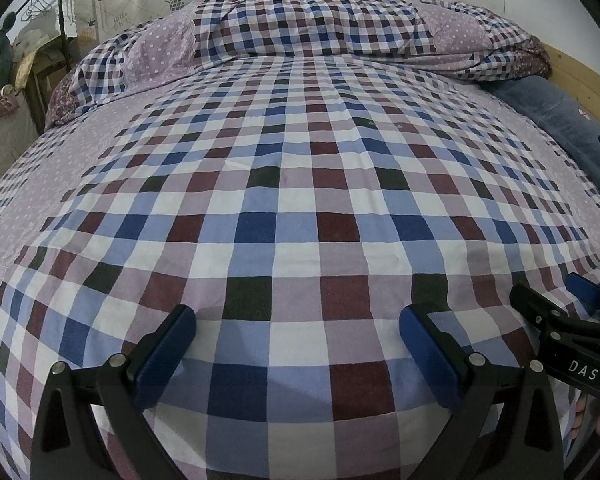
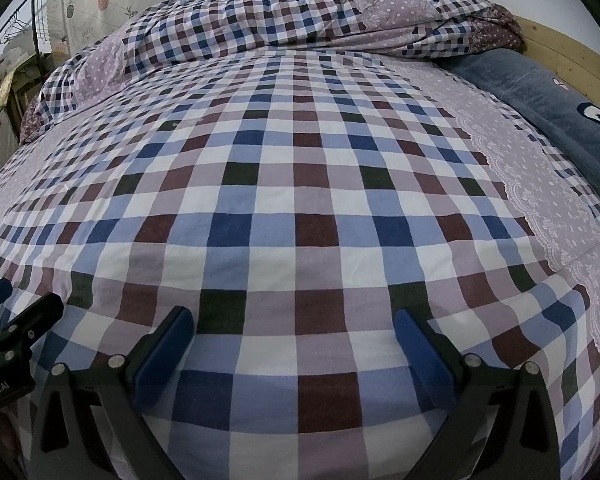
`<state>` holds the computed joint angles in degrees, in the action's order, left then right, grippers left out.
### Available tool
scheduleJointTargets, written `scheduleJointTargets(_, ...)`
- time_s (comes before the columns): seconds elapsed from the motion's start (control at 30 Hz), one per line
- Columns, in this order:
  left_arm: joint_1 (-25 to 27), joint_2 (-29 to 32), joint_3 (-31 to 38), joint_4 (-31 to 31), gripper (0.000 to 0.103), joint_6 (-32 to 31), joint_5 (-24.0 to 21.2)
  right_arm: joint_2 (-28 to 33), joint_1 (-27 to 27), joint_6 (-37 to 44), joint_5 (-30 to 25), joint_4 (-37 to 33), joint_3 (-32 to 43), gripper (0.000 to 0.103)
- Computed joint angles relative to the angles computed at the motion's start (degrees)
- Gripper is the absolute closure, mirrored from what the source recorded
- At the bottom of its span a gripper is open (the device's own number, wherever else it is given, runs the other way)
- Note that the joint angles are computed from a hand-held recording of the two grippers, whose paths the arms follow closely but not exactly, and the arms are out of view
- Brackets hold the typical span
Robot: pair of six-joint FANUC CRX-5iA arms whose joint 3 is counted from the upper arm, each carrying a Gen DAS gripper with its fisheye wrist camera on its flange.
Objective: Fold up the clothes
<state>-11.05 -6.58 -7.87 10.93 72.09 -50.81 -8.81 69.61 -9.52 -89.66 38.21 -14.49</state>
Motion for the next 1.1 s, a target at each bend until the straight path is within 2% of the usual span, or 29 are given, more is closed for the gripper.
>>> scheduleJointTargets(1.1,-0.1,-0.7,-0.6,0.0,0.000,0.8,0.4,0.0,0.1,-0.1,-0.1,0.0,-0.1,0.000)
